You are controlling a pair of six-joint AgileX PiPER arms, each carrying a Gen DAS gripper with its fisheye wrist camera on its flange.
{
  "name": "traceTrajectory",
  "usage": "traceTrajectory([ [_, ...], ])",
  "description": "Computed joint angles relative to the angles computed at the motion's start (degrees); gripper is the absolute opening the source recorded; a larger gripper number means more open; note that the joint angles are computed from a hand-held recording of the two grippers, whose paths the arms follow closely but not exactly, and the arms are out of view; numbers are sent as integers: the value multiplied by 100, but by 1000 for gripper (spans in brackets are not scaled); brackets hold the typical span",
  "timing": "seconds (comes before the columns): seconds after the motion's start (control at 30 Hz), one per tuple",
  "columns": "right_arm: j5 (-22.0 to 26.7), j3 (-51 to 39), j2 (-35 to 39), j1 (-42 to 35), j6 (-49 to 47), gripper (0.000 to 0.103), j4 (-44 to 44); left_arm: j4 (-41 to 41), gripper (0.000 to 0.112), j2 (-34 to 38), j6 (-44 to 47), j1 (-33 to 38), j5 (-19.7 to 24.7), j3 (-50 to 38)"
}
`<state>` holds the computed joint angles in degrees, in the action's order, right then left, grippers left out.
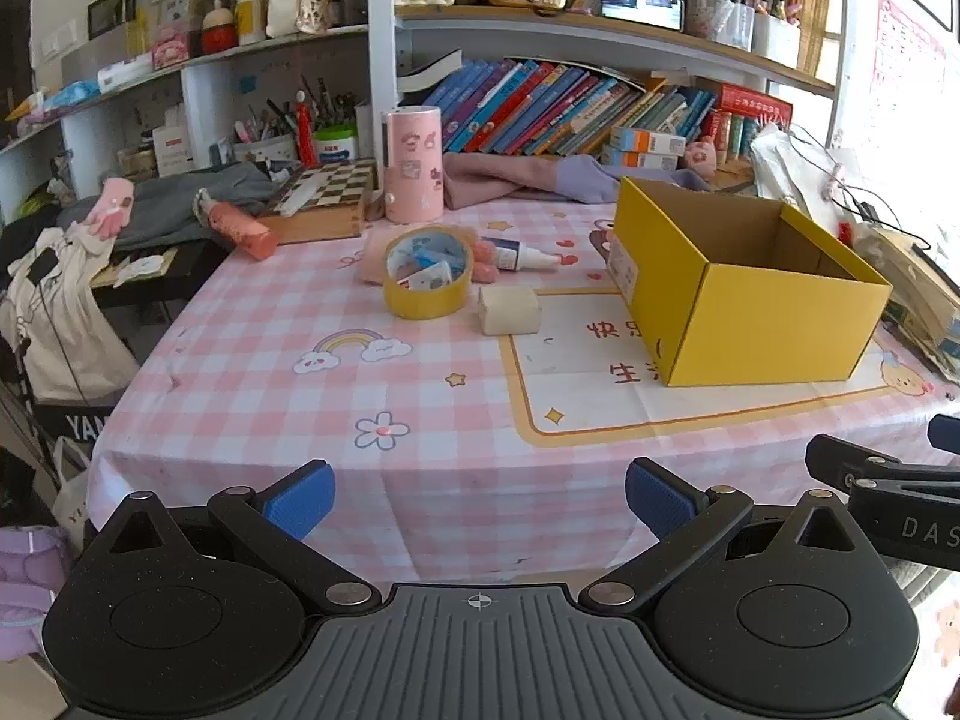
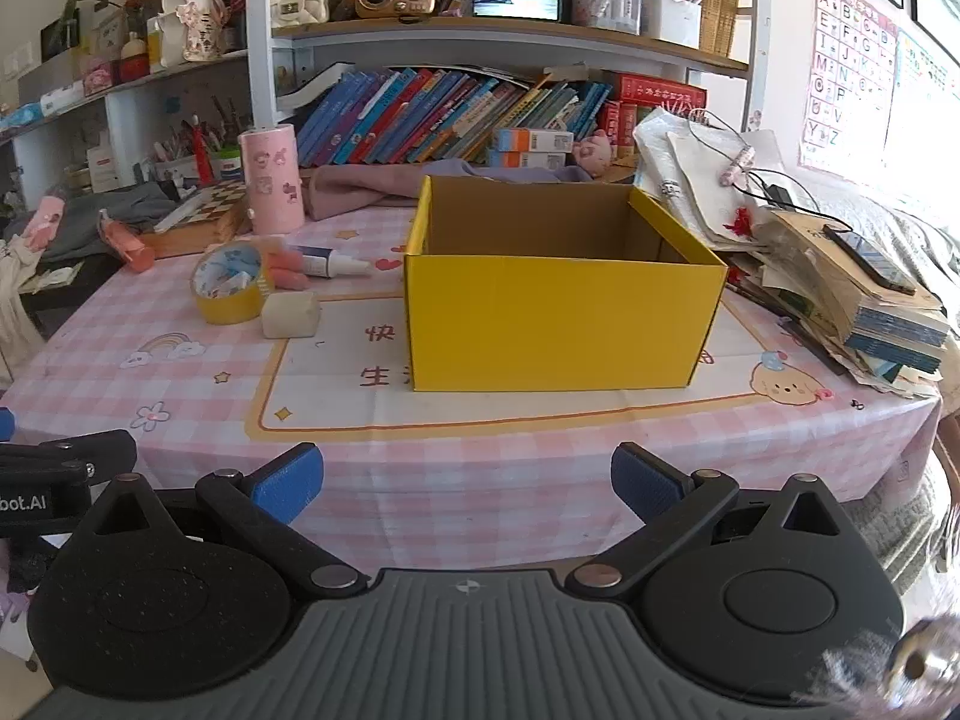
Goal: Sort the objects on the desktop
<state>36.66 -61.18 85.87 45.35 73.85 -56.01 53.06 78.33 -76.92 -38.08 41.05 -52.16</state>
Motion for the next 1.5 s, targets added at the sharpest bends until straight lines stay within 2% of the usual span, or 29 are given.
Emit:
traceTrajectory([
  [0.43, 143, -114, 133, 92, 17, 103, -49, 58, 103, -54, -92, 40, 30, 58],
  [1.5, 155, -279, 346, 136, -95, 103, 150, -193, 103, -75, 179, 301, -134, 119],
])
